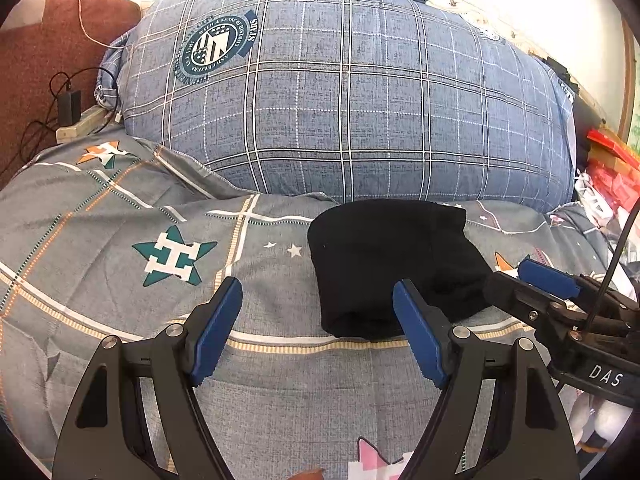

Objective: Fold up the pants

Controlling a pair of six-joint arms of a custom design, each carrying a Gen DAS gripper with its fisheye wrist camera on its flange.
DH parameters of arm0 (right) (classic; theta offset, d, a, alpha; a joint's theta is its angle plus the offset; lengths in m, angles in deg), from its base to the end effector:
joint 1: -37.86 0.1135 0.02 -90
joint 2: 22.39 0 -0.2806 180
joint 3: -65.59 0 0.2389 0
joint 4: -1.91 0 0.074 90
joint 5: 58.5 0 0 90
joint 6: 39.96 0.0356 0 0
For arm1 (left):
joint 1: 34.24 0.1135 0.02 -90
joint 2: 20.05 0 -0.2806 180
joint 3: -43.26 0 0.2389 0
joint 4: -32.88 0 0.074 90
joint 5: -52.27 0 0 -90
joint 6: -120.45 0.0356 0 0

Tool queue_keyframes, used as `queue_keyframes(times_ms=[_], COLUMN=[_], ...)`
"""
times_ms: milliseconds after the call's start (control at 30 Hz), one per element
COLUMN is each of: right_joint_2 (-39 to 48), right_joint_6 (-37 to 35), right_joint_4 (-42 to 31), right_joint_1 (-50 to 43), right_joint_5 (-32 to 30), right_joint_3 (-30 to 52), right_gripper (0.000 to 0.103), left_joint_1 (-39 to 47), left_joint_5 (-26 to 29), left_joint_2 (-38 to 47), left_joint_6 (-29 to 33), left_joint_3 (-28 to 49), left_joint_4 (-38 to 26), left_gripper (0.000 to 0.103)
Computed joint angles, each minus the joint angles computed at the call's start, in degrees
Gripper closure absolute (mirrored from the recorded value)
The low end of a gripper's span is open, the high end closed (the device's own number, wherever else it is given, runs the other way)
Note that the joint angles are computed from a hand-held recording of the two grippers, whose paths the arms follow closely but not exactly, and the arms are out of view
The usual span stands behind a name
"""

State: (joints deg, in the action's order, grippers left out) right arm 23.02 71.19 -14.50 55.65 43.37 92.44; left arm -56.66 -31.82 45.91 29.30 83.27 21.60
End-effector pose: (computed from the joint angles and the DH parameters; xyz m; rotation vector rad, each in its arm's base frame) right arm 0.1343 0.0354 0.1749 0.1809 2.1633 0.1639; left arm 0.1905 -0.0826 0.1990 0.4692 2.1882 -0.3397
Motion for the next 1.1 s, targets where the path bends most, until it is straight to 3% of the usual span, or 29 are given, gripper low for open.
queue_keyframes(times_ms=[1100], right_joint_2=[1.22], right_joint_6=[0.28], right_joint_4=[0.25], right_joint_1=[-1.73], right_joint_5=[-1.46], right_joint_3=[-0.33], right_gripper=[0.034], left_joint_1=[-3.89], left_joint_5=[-3.24], left_joint_2=[1.31], left_joint_6=[-0.94], left_joint_3=[-0.52], left_joint_4=[1.63], left_gripper=[0.024])
